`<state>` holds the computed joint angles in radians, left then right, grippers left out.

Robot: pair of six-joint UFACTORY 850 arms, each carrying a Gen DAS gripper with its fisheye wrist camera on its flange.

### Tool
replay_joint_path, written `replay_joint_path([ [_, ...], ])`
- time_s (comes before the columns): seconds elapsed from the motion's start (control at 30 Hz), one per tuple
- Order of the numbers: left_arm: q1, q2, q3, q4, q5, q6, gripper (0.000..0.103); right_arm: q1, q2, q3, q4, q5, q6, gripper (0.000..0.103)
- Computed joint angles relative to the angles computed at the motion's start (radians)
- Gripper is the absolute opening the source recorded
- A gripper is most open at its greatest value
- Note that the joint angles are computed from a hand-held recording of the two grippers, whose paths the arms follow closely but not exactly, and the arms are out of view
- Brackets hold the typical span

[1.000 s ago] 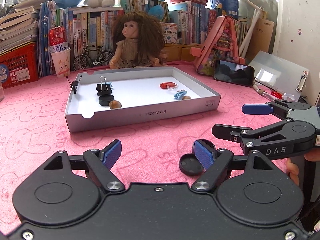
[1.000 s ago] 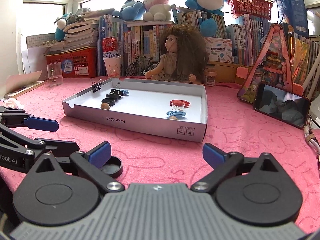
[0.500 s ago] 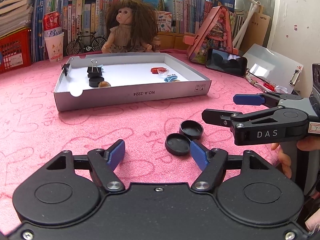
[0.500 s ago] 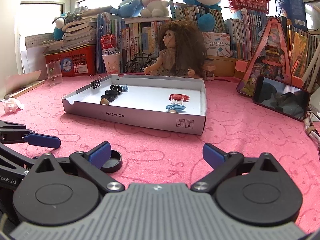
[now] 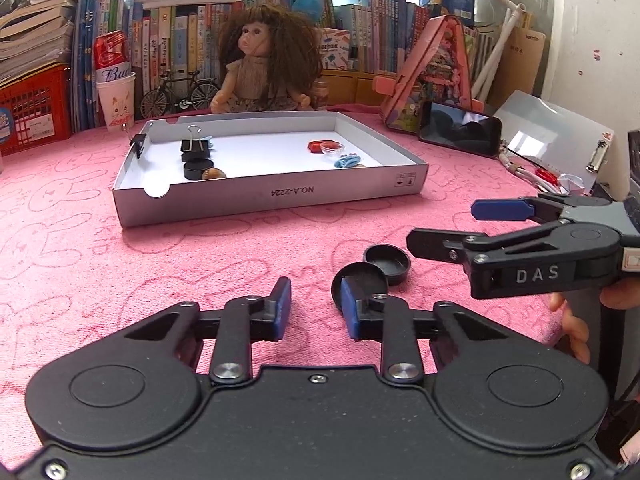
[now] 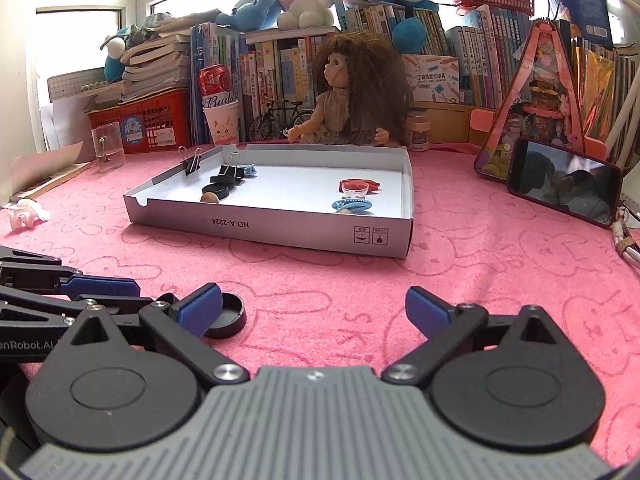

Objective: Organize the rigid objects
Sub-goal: 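Grasp a black lid with the left tool while the right tool grasps the other black lid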

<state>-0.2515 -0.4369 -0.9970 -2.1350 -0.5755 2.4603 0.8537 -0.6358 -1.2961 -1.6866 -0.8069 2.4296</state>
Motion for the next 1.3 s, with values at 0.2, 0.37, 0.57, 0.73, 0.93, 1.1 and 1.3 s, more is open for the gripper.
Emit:
replay_joint_path([
  [0.2, 0.001, -0.005, -0.008, -0.030, 0.019, 0.009, 0.021, 0.002, -0.001, 0.003, -0.011, 0.001, 0.004, 0.102],
  [0.37, 0.000, -0.005, -0.007, -0.053, 0.025, 0.027, 0.021, 0.009, -0.007, 0.001, -0.009, -0.008, -0.019, 0.101],
  [0.57, -0.003, -0.003, -0.003, -0.089, 0.031, 0.051, 0.021, 0.015, -0.011, -0.001, -0.025, 0.011, -0.046, 0.096],
  [0.73, 0.001, -0.002, -0.001, -0.075, 0.021, 0.035, 0.021, 0.020, -0.017, -0.008, -0.048, 0.030, -0.075, 0.091],
  [0.93, 0.008, 0.001, 0.004, -0.061, 0.004, 0.027, 0.021, 0.020, -0.035, -0.038, -0.050, 0.032, -0.118, 0.080],
  [1.1, 0.019, 0.007, 0.011, -0.038, -0.023, 0.022, 0.021, 0.010, -0.041, -0.055, -0.053, 0.077, -0.132, 0.062],
  [1.3, 0.027, 0.013, 0.024, -0.001, -0.057, 0.021, 0.029, 0.011, -0.047, -0.062, -0.054, 0.079, -0.117, 0.037],
])
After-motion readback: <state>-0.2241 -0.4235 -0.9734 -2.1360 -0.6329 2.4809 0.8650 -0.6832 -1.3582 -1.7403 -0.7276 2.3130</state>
